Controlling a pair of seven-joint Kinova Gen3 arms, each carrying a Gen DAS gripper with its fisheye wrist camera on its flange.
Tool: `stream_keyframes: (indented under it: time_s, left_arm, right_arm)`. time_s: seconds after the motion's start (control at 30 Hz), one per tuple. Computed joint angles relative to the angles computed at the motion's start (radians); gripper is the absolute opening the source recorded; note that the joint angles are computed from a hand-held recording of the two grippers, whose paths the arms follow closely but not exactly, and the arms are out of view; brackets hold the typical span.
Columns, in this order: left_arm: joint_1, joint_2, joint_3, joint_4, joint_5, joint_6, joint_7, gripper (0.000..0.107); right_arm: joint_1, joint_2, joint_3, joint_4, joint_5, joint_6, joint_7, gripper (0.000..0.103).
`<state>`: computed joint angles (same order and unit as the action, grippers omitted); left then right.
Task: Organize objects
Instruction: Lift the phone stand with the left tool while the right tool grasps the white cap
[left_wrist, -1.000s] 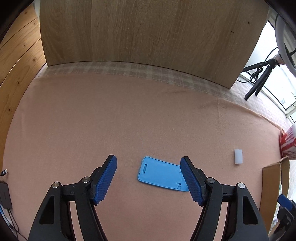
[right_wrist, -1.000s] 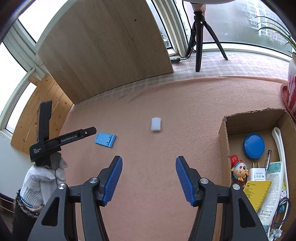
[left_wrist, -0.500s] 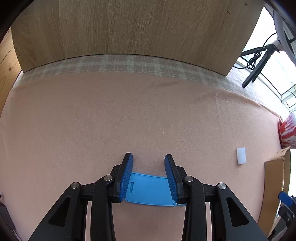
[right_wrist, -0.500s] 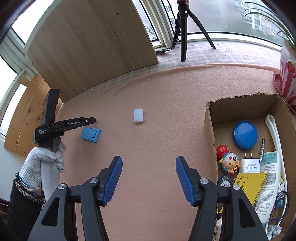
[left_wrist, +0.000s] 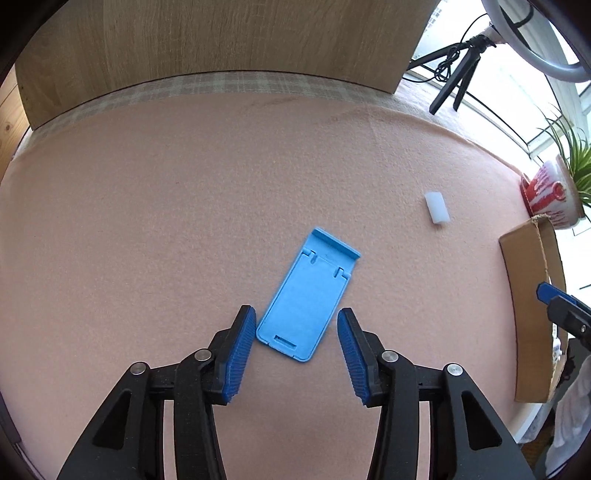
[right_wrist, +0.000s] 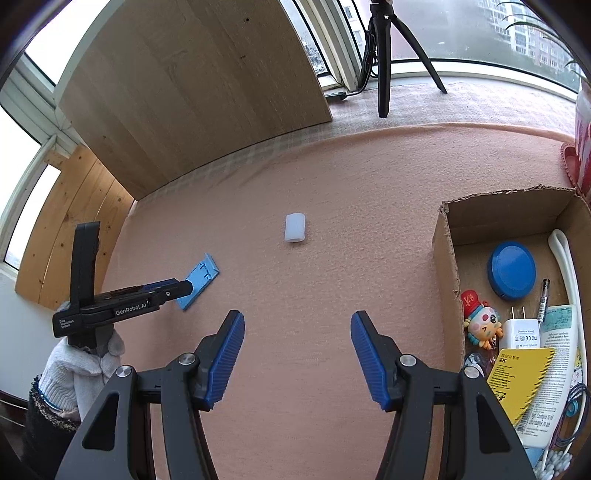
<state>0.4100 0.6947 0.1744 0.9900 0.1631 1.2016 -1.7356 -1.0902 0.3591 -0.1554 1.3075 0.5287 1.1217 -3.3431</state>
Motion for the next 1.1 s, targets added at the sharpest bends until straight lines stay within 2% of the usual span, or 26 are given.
stream_keyframes:
  time_s: [0.1,0.2,0.4,0.57,0.63,0.73,0.93,1.1]
  left_arm:
    - [0.026,-0.034,-0.004,0.062,-0.016,-0.054,0.002,0.061]
    - [0.080,-0.046,-0.030,0.075,-0.077,-0.082,0.040,0.061]
    - [0.114,-0.039,-0.035,0.064,-0.127,-0.099,0.085,0.061]
    - [0.111,-0.048,-0.037,0.079,-0.149,-0.111,0.096,0.055]
    - [0.113,-0.052,-0.039,0.085,-0.155,-0.117,0.107,0.048]
    - [0.103,-0.056,-0.034,0.091,-0.148,-0.121,0.115,0.045]
    - [0.094,-0.076,-0.032,0.125,-0.151,-0.149,0.116,0.041]
    - [0.076,-0.074,-0.023,0.126,-0.134,-0.154,0.108,0.041]
  right_arm:
    - [0.001,0.008,0.001,-0.007,0.002,0.001,0.010,0.056]
    - [0.007,0.020,0.004,-0.022,-0.004,0.011,0.031,0.056]
    - [0.036,0.053,0.021,-0.059,-0.033,0.039,0.090,0.056]
    - [0.088,0.093,0.033,-0.087,-0.088,0.030,0.171,0.056]
    - [0.112,0.110,0.039,-0.096,-0.118,0.015,0.200,0.056]
    - [0.139,0.136,0.050,-0.119,-0.152,0.005,0.245,0.056]
    - [0.169,0.200,0.078,-0.209,-0.197,0.036,0.323,0.056]
    - [0.188,0.266,0.092,-0.320,-0.238,0.114,0.409,0.056]
